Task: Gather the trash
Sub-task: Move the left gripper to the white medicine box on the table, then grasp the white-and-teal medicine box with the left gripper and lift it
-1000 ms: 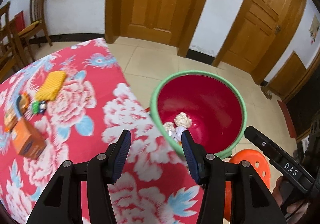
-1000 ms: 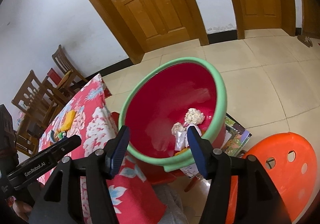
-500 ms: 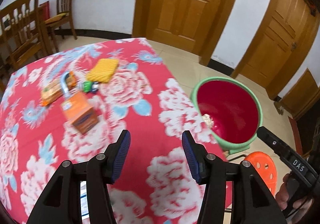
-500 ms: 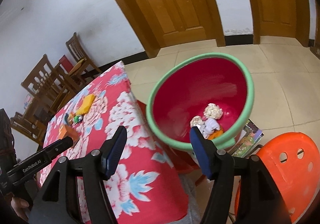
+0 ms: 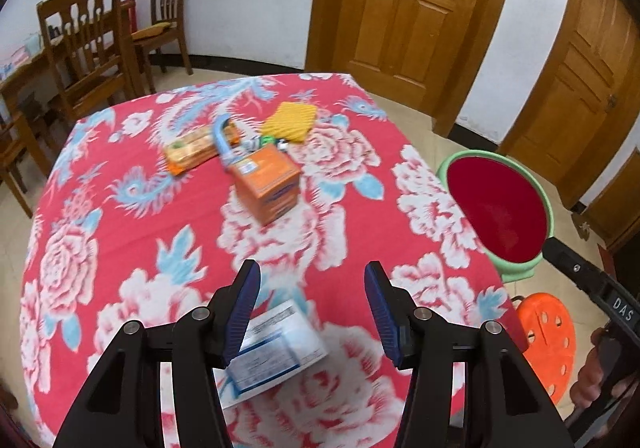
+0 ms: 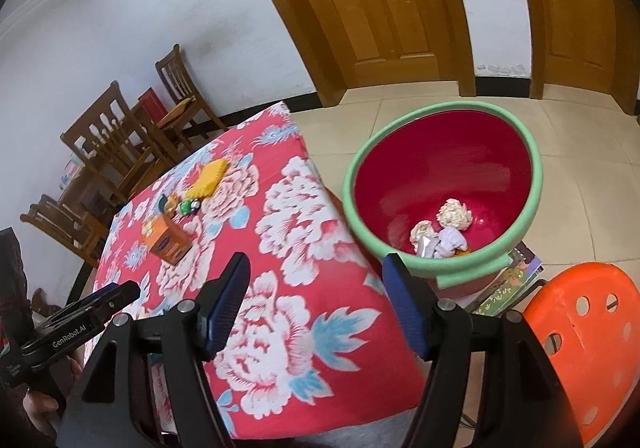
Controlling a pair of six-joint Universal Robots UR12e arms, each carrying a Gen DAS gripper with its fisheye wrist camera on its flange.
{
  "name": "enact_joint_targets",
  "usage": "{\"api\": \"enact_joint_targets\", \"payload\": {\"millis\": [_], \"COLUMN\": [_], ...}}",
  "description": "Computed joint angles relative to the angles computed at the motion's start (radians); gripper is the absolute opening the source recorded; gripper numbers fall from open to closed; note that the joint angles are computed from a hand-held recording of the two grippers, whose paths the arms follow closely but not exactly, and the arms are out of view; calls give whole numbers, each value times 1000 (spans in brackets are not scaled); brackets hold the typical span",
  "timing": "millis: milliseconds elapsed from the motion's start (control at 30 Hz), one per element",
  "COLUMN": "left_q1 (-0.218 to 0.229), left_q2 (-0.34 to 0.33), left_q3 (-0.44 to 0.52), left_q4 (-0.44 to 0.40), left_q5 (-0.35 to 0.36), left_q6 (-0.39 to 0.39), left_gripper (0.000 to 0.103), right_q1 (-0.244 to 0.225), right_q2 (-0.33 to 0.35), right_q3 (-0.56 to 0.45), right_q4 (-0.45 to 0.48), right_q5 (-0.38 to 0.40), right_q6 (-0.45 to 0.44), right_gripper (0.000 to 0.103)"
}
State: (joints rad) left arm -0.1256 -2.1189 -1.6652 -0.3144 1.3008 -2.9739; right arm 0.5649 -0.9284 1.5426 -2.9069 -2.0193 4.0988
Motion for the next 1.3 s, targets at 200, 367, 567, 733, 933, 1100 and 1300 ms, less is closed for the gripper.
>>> {"api": "enact_joint_targets", "payload": {"millis": [200,367,567,733,933,1100,1300], "left_q1": [20,27,28,21,4,2,2], "left_q2": [14,17,12,7,-11,-30,-56], "left_q3": [-36,-50,-58,-57,-46,-24,12], "left_q4": [27,10,-33,-55,-50,-42,-33], "left_q5": [27,55,82,102,168,179,174], "left_q6": [10,53,109,165,211,206,207], "left_gripper": [69,71,71,74,78,78,78], "right_q1": [12,16,22,22,19,16,14], "right_q2": [10,16,24,29,33,36,41], "right_q3": [-20,-28,-44,-54,-56,-61,-68], "right_q4": [13,17,25,37,44,52,63], "right_q5": [14,27,36,44,59,69,79], "right_q6": [-12,-26,-47,-49,-48,-49,-48], "right_gripper": [70,70,70,70,70,70,70]}}
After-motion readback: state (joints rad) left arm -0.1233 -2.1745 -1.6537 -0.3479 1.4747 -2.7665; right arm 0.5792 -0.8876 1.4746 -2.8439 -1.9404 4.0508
